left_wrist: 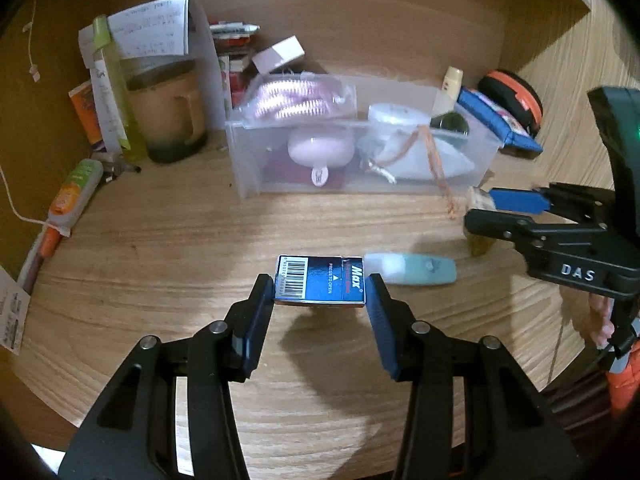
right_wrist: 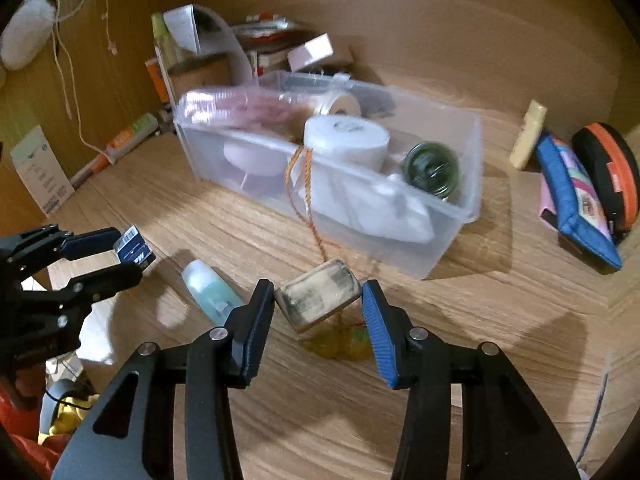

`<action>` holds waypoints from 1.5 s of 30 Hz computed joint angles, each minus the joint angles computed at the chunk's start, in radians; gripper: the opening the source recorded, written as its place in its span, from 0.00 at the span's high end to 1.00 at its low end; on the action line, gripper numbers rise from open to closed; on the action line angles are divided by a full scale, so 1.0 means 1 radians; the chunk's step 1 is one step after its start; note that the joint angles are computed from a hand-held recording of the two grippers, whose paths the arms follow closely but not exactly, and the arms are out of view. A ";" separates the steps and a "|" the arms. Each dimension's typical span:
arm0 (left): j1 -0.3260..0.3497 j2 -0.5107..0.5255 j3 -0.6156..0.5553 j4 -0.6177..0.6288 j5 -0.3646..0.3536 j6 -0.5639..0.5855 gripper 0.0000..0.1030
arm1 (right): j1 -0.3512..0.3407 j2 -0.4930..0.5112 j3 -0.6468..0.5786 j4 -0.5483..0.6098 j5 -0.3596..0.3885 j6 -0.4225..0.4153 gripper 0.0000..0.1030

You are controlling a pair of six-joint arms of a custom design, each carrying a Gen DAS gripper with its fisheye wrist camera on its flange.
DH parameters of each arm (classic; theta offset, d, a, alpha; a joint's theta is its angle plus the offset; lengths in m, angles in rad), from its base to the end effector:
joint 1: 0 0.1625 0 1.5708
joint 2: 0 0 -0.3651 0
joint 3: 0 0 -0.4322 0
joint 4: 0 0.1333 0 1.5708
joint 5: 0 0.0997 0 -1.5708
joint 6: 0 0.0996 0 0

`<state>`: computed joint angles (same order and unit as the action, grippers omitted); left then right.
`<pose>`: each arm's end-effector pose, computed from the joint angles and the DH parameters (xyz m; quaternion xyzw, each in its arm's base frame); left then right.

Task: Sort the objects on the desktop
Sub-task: 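Carry the card pack and charm block over the clear box and open both tools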

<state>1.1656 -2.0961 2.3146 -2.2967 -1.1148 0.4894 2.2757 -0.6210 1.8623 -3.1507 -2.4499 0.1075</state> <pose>0.0172 -0.4093 0.3550 0.3567 0.8747 -0.2351 0.2289 0.4007 -0.3837 -0.0608 0.1940 -0.8736 0.3058 0.3251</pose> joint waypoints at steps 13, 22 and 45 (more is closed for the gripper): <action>-0.036 0.006 -0.068 0.011 -0.103 0.003 0.55 | 0.046 -0.025 -0.001 -0.149 -0.039 -0.055 0.59; -0.050 0.094 -0.162 -0.048 -0.120 -0.016 0.55 | 0.048 -0.025 -0.021 -0.249 -0.055 -0.117 0.59; -0.071 0.381 -0.224 -0.150 -0.124 0.053 0.55 | -0.072 -0.018 -0.040 -0.220 0.023 -0.160 0.59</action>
<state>1.0943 -1.7156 2.0910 -2.4466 -1.2390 0.5428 2.2034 -0.6389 1.8222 -3.3703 -2.4269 -0.0521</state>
